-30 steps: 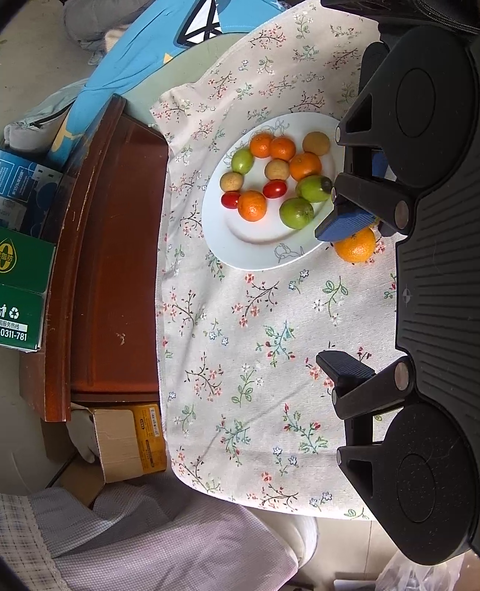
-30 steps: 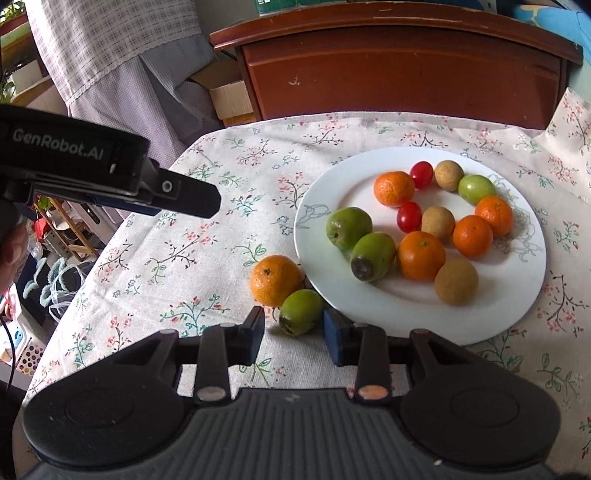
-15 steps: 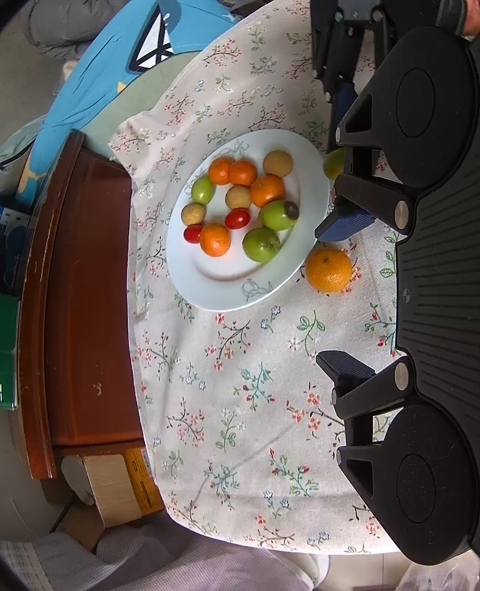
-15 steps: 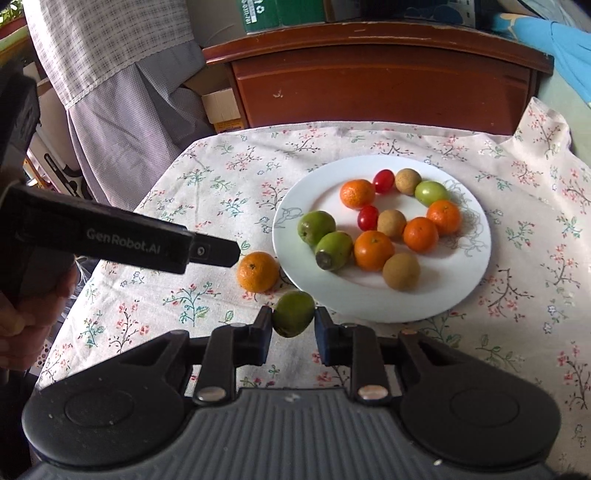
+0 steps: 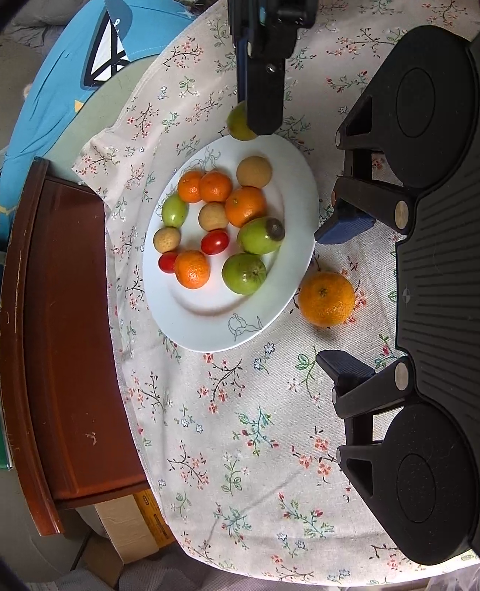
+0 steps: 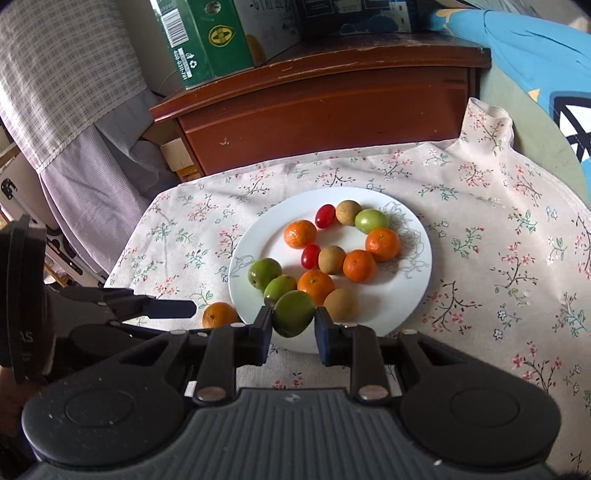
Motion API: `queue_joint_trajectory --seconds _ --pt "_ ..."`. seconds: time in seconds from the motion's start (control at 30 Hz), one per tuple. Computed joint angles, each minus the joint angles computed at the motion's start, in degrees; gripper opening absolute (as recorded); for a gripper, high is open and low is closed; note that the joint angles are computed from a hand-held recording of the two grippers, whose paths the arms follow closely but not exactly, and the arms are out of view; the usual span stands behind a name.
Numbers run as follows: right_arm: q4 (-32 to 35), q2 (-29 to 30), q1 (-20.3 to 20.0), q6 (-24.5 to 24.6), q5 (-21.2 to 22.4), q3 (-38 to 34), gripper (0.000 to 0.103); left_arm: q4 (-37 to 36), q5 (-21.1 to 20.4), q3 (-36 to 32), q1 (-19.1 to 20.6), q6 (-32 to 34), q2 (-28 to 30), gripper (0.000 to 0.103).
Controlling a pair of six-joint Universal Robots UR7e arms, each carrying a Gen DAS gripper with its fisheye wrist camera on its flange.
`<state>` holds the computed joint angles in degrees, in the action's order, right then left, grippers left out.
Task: Organize fruits
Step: 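Grasp the mandarin with the left tool while the right tool grasps a green fruit, place both on plate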
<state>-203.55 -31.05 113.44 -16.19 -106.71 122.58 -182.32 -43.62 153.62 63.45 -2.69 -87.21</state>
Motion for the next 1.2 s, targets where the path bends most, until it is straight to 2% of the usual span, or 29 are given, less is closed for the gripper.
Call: queue_joint_trajectory --seconds 0.1,0.17,0.23,0.27,0.37,0.5,0.67,0.87,1.0,1.2 --pt "0.72 -0.81 -0.71 1.89 0.24 -0.05 0.025 -1.14 0.28 -0.49 0.64 0.68 1.9 0.05" --pt "0.6 -1.1 -0.89 2.44 -0.09 -0.07 0.025 -3.1 0.86 -0.32 0.6 1.9 3.13 0.048" --pt "0.56 -1.29 -1.04 2.56 -0.36 -0.17 0.025 -4.57 1.76 -0.12 0.24 2.91 4.05 0.04" --pt "0.75 -1.38 -1.14 2.84 -0.33 -0.24 0.025 -5.11 1.51 -0.1 0.4 3.03 4.08 0.03" --pt "1.81 -1.99 -1.61 3.93 0.36 -0.32 0.025 -4.81 0.93 -0.25 0.79 2.42 3.51 0.03" --pt "1.37 -3.02 -1.99 3.23 0.58 -0.02 0.025 -2.16 2.26 -0.5 -0.34 0.86 1.35 0.03" --pt "0.84 -4.33 -2.33 0.75 0.26 -0.51 0.025 -9.05 1.12 -1.34 -1.25 3.54 -0.23 0.03" --pt "2.48 -3.59 -3.84 -2.66 0.61 -3.03 0.025 -15.55 -1.05 -4.67 1.08 6.44 3.68 0.03" --pt "5.39 -2.63 -5.48 0.71 0.38 -4.49 0.025 -15.59 -3.51 -6.91 3.8 5.27 5.52 0.03" --pt "8.09 -0.75 -6.22 2.04 -0.05 -6.13 0.025 -16.63 -3.88 -8.43 4.24 6.51 8.66 0.03"
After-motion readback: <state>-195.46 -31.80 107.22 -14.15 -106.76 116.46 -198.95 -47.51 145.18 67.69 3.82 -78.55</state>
